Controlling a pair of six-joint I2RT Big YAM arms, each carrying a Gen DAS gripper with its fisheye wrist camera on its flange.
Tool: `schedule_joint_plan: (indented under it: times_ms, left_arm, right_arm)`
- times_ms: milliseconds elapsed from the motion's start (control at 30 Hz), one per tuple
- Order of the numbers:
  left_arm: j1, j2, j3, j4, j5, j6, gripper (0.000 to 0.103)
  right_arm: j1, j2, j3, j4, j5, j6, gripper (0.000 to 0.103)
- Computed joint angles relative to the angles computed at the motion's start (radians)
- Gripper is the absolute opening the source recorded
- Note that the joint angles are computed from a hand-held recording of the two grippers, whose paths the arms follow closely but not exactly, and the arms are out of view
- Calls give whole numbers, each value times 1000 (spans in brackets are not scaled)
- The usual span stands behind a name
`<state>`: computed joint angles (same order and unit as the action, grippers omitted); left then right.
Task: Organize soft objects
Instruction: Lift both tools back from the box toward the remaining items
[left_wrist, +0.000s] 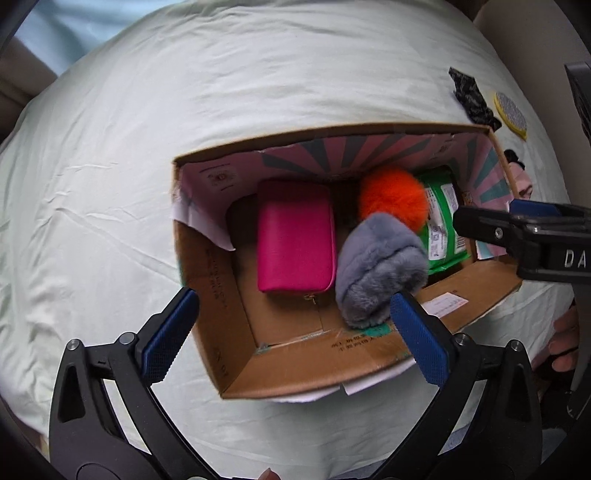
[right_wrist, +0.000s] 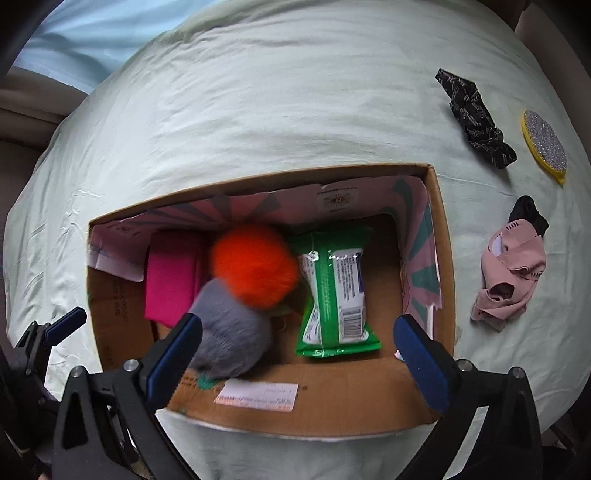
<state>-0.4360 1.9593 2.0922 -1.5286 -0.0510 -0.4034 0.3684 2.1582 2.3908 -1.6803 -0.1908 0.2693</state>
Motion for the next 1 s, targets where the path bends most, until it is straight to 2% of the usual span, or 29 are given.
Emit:
schedule_joint_plan:
  times_ms: [233,533,767,1000]
  left_arm:
    - [-15,-62,-14,8,-54,-22,103]
    - [-49,-157,-14,-23,-138,-87,103]
    - [-86,-203,39,-61,-207,-110,103]
    - [-145,-217,142,-100,-284,-141,103]
  right_arm:
    - [13,-85,-68,53,3,-7,103]
    - [29,-208,-126,97,29,-26,103]
    - [33,-308,-134,108,58,-62,103]
    - [8,-439,-188,149,116,-48,103]
